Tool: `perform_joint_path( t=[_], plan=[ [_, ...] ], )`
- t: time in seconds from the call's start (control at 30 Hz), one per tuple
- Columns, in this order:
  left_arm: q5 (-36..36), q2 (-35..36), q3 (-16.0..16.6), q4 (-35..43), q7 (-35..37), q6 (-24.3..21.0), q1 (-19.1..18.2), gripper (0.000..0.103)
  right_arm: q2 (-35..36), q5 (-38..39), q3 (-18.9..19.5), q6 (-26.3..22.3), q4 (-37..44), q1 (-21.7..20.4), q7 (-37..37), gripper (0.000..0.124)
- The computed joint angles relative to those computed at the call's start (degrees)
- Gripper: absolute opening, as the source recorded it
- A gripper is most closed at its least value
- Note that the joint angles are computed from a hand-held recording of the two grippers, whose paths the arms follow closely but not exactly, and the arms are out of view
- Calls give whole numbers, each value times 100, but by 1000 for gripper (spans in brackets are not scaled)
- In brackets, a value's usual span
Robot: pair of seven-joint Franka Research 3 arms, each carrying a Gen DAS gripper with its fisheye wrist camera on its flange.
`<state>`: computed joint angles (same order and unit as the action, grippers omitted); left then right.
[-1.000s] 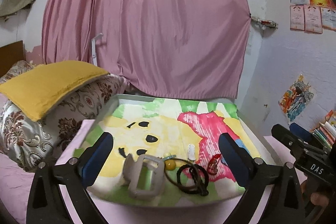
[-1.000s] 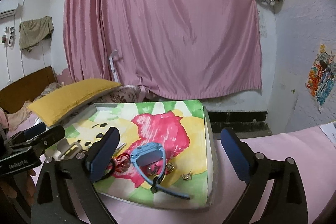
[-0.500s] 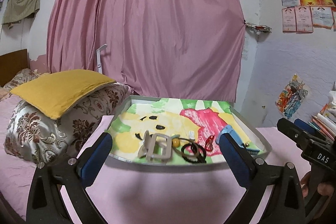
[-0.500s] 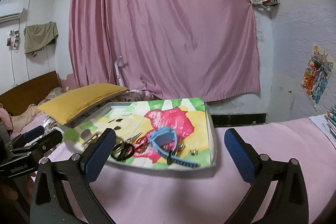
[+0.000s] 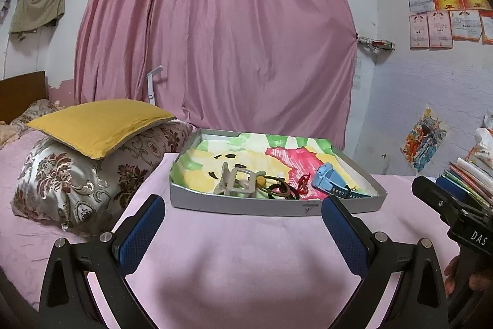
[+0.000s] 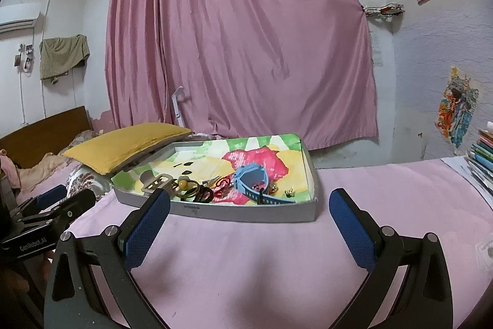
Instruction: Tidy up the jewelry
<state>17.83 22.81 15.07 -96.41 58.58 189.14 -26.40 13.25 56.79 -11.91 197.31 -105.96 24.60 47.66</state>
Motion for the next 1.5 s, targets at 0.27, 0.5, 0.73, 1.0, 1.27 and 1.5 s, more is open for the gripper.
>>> perform_joint_path(
  t=[0.27, 0.5, 0.73, 1.0, 1.27, 1.5],
  plan=[
    [-892, 35, 1621, -607, 323, 523, -1499, 102, -68, -253, 685, 561, -403, -534, 278, 101],
    [-1081, -32, 740, -648, 676, 424, -784, 102, 13, 299, 715, 548, -250, -505, -301, 101],
    [-1472, -40, 487, -682, 1079, 401, -638, 102, -53, 121, 886, 619, -391, -655, -197, 101],
    [-1688, -24, 342, -665, 1288, 402, -551, 102, -23, 75, 896, 670, -370, -639, -212, 101],
    [-1796, -21, 327, -666, 1382, 411, -558, 102, -55, 45, 926, 651, -412, -680, -193, 101],
    [-1828, -30, 302, -663, 1424, 398, -542, 102, -50, 68, 917, 658, -400, -664, -218, 101]
  ],
)
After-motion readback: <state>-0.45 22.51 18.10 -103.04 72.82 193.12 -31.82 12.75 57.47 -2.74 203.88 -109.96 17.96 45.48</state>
